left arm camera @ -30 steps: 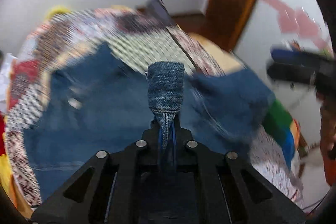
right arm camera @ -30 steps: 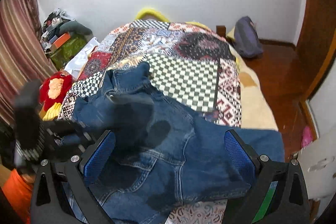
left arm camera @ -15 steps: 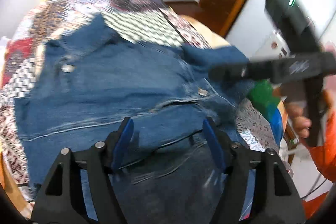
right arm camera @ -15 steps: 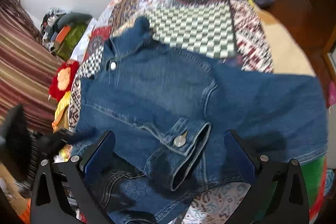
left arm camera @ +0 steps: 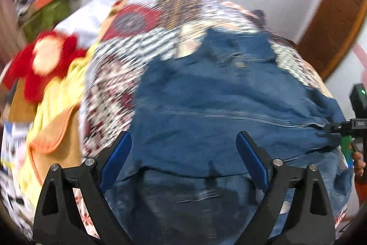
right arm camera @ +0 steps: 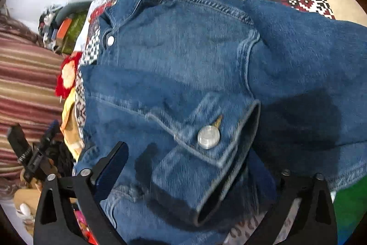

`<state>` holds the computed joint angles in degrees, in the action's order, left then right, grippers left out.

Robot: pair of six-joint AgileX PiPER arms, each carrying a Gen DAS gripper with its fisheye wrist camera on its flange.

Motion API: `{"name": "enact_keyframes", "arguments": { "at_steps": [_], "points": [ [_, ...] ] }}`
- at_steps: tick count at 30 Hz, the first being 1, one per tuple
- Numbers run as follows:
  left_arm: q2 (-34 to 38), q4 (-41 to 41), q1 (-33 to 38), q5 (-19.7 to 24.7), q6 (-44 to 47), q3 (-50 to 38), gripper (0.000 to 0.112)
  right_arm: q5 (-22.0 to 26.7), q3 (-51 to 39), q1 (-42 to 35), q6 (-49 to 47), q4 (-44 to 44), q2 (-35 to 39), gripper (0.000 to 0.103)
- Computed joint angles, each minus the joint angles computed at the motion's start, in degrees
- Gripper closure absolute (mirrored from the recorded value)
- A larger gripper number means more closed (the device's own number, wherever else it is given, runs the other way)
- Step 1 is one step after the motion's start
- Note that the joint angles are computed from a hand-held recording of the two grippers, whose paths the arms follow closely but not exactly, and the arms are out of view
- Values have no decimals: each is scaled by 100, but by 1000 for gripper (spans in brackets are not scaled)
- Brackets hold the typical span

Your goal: Fold large clothes

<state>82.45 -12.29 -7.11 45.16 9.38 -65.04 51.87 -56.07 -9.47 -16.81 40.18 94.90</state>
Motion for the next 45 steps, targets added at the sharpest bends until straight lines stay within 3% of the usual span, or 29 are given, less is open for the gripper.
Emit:
{"name": "enact_keyframes", "arguments": {
  "at_steps": [2,3,5,8,13,20,23,26,31,36,38,41,45],
  "points": [
    [86,-139,425,-48,187,101,20,-45,-114,-78,3,234,151,34],
    [196,-122,478,-97,155,82,20,-77,-152,-132,-16,408,247,39],
    [423,-90,655,-115,137,-28,20,-140,-186,-203,-89,635,341,60],
    [931,132,694,-167,-29,-405,20,-189,-357,-198,-20,663,439,78],
    [1988,1058,414,-244,-842,-1283,20,-163,-806,-172,-212,589,316,80],
    [2800,1382,174,-249,-1464,-2361,20,-416,-1674,390,13,-325,33,81],
    [2927,1399,203,-342,-1696,-2546,20,-739,-1565,411,-281,-163,-342,82],
    [3261,1717,135,-138,-1922,-2827,20,-1058,-1419,487,-288,-400,-523,82],
    [3567,1948,122,-136,-2144,-2836,19,-1205,-1386,562,473,-1464,39,81],
    [3677,2136,97,-186,-2317,-2826,18,-1172,-1125,255,274,-1284,700,81],
    [3702,2207,79,-168,-2385,-2860,17,-1378,-903,281,90,-1306,665,81],
    [3785,2333,59,-183,-2426,-2925,15,-1741,-647,649,483,-2161,379,81],
    [3820,2537,-9,-146,-2530,-2954,15,-1836,-549,990,981,-3088,205,81]
  ]
}}
